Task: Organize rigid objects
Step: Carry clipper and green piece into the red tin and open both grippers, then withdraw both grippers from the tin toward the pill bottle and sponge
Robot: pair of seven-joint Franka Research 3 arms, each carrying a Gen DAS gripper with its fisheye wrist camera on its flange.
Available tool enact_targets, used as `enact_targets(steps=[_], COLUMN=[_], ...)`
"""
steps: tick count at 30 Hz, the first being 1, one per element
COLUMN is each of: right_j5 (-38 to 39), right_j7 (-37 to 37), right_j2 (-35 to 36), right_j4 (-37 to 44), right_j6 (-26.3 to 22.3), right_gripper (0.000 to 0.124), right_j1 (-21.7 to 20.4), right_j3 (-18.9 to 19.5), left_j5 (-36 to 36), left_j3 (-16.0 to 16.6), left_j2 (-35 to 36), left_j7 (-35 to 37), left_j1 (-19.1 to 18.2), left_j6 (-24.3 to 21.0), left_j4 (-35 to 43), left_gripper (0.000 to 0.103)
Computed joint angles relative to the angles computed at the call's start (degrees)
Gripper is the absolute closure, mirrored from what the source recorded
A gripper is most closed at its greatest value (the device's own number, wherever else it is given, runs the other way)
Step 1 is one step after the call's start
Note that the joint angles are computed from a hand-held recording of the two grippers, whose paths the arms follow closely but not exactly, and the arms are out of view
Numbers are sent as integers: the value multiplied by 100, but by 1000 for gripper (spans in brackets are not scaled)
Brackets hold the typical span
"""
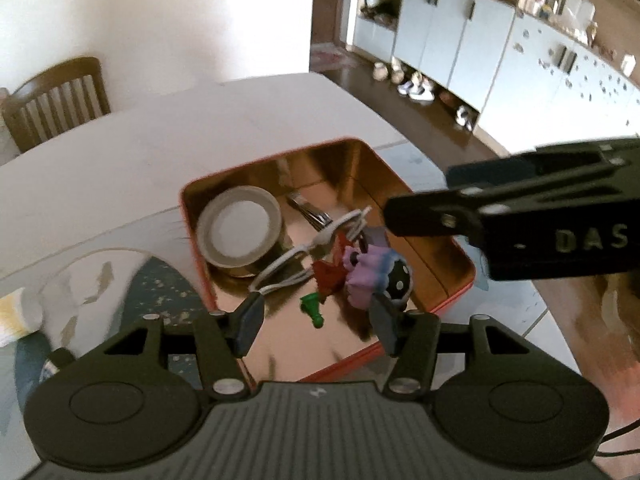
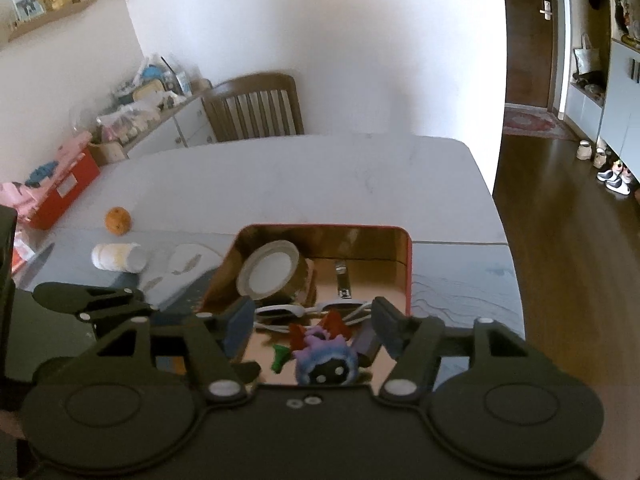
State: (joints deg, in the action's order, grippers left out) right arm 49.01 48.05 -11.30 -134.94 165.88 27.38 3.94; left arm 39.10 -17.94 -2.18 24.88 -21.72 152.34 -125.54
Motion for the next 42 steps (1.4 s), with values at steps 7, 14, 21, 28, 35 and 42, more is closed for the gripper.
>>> enact_targets(steps=[7,14,21,28,35,42], right_j5=[218,332,-19,-757,-1914,-3752], right_j7=[16,353,1128,2166,3599,5486], right_j2=[-577,-985,-1098,-893,-464,96], right_j4=[-440,-804,-1019,-983,-734,-340], right_j6=[81,407,870,1097,1164,1179], right_gripper=[42,29,21,21,21,21], right_j1=[179,466,710,865,417,-658], right_j3=[-53,-47,160,497,1291,2506], left_j5=[337,455,238,-257,-696,-1000], left_j3=[-110,-271,-267,-71,311,697], left_j2=[-739,-1526,-2343,-3299,-4189,-4466], left_j7=[-655,-934,-774,-400,226,992], left_j1=[151,369,544,732,1042,1536], left_j6=[61,104,334,546,689,1046], left_j4=[-481,-1008,-1664,-2500,-3323,-3845], left_gripper=[39,27,20,20,20,20])
